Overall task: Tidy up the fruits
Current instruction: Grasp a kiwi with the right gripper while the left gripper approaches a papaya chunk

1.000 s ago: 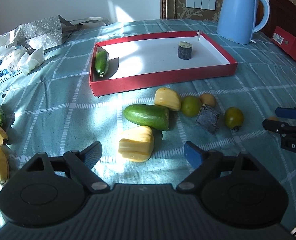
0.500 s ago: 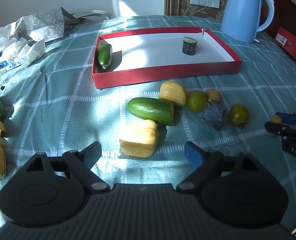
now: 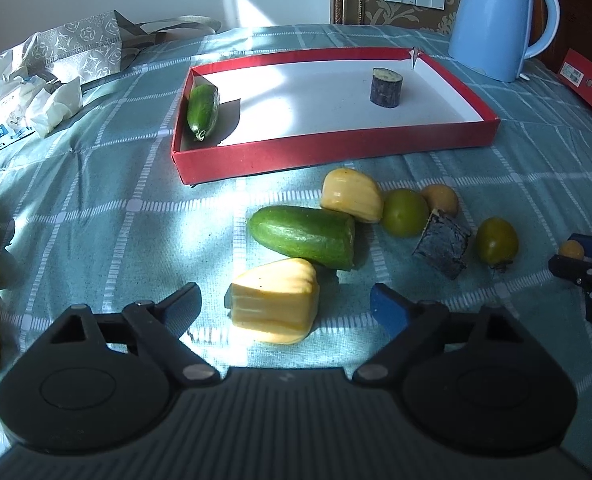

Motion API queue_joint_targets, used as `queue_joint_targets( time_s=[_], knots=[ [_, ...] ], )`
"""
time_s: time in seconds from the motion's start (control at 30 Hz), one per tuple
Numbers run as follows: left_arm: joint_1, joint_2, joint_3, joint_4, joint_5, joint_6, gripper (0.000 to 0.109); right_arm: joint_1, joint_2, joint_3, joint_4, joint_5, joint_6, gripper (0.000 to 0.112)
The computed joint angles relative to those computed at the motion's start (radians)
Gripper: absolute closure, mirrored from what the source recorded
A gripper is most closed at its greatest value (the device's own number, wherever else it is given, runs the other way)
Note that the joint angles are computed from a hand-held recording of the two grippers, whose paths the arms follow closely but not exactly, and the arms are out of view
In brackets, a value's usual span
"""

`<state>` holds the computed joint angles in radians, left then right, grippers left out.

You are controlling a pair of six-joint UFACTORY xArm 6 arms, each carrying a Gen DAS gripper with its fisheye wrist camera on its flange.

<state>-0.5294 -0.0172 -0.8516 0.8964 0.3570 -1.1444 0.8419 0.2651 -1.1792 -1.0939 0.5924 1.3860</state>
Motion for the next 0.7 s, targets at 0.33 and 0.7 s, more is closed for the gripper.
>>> queue_joint_targets(
  time_s=[0.33,0.7],
  knots=[
    [0.022,0.036,-0.01,-0.087,-0.047,0.101,0.031,-0.002,-0.002,0.004,-0.006,-0.006,0.012,0.083],
    [0.023,0.028,-0.009,-0.069,-0.037,0.086,0.058,-0.001,-0.003,0.004,-0.007,-0.005,0.013,0.083]
  ],
)
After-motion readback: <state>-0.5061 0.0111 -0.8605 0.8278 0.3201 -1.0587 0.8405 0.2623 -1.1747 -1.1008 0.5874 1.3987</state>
